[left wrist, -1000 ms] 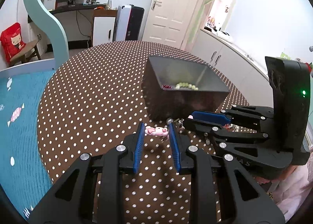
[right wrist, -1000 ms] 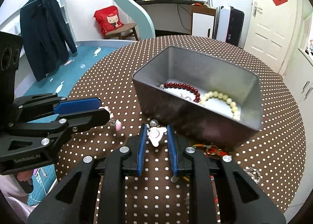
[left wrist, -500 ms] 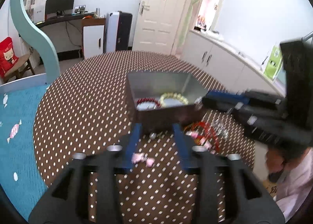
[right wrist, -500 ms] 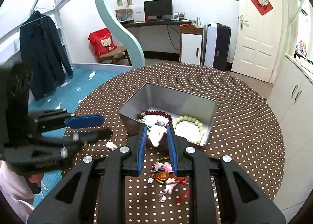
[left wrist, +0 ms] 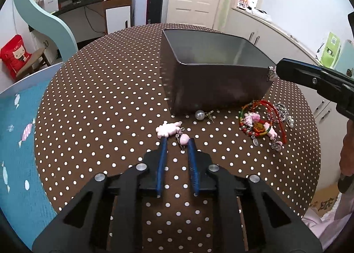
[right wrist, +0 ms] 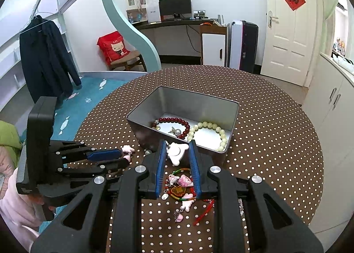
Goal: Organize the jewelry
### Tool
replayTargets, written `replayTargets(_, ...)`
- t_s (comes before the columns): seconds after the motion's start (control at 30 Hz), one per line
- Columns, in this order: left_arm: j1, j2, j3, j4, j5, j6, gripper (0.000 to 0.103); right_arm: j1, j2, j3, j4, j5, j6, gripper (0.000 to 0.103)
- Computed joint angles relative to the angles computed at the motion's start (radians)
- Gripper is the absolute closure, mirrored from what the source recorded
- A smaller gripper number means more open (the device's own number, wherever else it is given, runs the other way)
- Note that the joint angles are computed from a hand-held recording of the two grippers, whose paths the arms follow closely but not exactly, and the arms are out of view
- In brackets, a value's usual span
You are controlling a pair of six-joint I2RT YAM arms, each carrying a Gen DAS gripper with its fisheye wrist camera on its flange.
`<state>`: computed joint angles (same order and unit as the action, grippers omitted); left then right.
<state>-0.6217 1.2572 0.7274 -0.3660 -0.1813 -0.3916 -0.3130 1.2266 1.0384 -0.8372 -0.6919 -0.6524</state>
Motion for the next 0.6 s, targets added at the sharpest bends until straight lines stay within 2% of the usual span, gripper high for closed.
replayTargets(0.2,0.044,-0.013,-0.005,-0.007,0.032,-0.004,0.094,-0.004,0.010,0.004,-0.007,-0.001,-0.005,0.083)
replayTargets(0.27,0.061,-0.013,-0.005,-0.004,0.065,-0.010,0.101,-0.006,0.015,0.008,-0.008,-0.006,-0.004,0.083)
replayTargets(0.4,0.062,-0.019,-0.002,-0.012,0.081,-0.003,0.101,-0.009,0.019,0.009,-0.010,-0.007,-0.007,0.083)
replayTargets(0.43,0.056,-0.021,0.001,-0.018,0.073,-0.012,0.100,-0.011,0.021,0.010,-0.012,-0.008,-0.009,0.083)
replayTargets(0.5,0.060,-0.013,0.015,-0.027,0.085,-0.035,0.085,-0.018,0.031,0.016,-0.016,-0.012,-0.015,0.083)
replayTargets(0.53,0.057,-0.017,0.013,-0.024,0.082,-0.046,0.071,-0.020,0.032,0.017,-0.017,-0.012,-0.016,0.083)
replayTargets(0.6,0.055,0.001,0.027,-0.029,0.069,-0.045,0.070,-0.024,0.036,0.019,-0.022,-0.017,-0.020,0.083)
